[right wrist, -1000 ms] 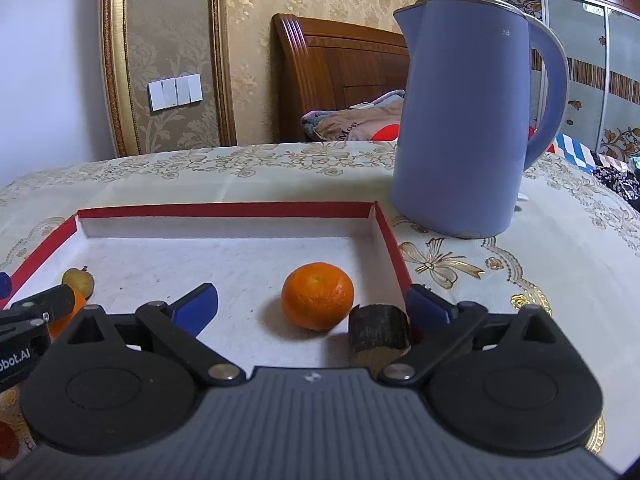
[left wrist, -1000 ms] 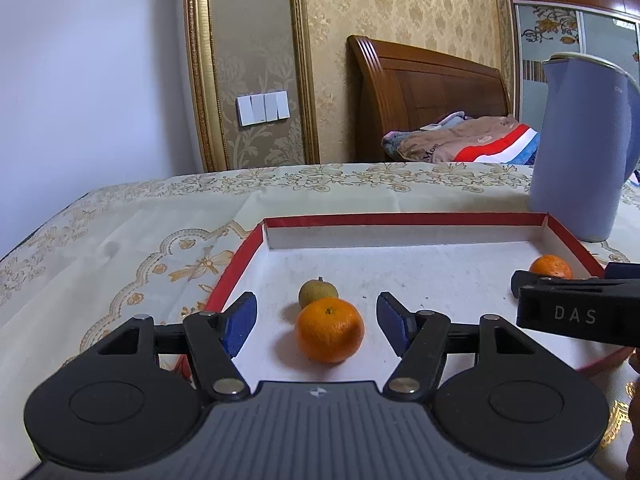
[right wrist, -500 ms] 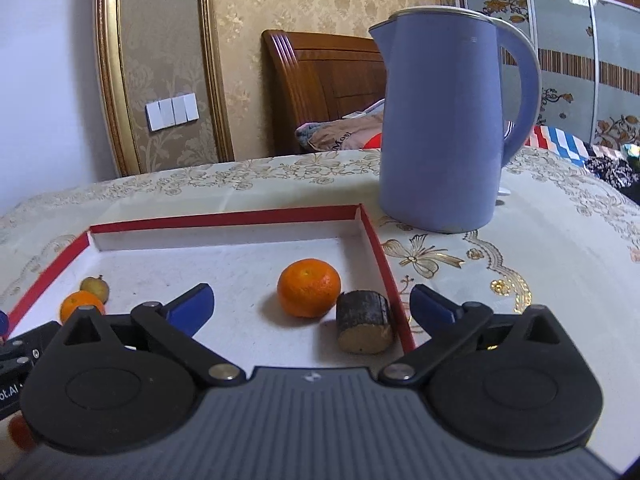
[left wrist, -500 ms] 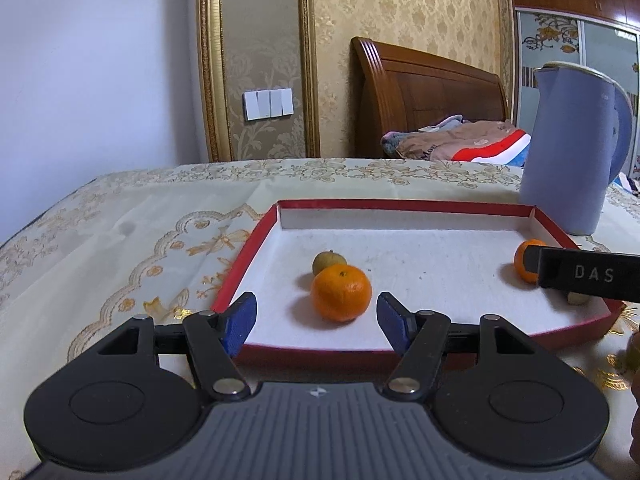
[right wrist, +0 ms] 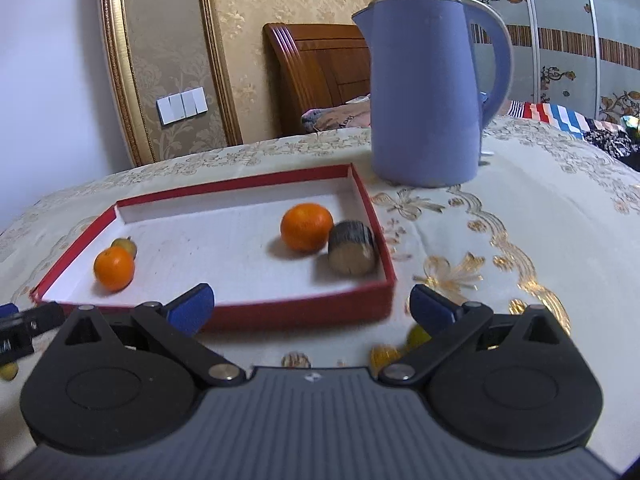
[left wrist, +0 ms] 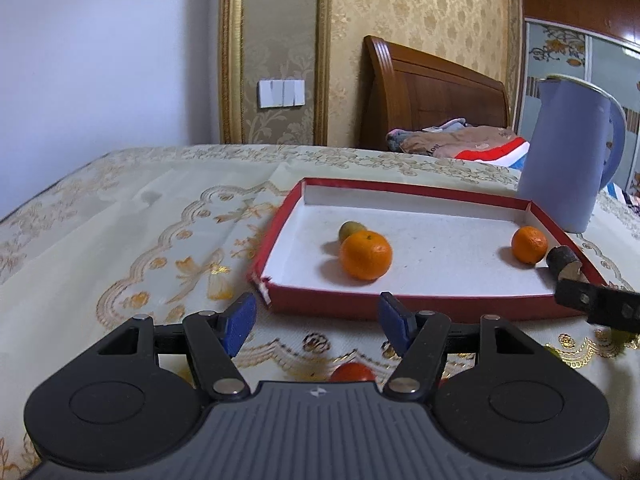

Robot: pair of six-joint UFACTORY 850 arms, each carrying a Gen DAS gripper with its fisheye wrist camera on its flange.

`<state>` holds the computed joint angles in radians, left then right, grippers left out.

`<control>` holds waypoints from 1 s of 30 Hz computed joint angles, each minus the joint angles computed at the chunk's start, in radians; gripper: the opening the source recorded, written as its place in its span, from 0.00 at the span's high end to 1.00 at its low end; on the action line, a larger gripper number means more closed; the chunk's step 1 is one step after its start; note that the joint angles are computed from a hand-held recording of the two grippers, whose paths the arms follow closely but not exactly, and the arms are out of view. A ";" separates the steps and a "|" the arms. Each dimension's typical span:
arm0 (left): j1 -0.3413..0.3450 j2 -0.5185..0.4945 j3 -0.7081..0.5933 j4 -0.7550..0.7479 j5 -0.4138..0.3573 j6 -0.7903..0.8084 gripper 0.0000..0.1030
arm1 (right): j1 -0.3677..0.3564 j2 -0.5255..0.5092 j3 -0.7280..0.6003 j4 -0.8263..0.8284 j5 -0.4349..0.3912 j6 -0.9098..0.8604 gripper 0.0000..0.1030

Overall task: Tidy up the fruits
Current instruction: 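Withdraw both tools from the tray back toward the fruit row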

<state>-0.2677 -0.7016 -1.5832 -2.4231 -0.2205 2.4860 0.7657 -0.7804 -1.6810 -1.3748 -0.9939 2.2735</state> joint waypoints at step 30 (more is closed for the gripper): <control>0.017 0.044 0.082 0.073 -0.029 0.017 0.33 | 0.064 0.076 0.138 0.009 -0.005 0.122 0.00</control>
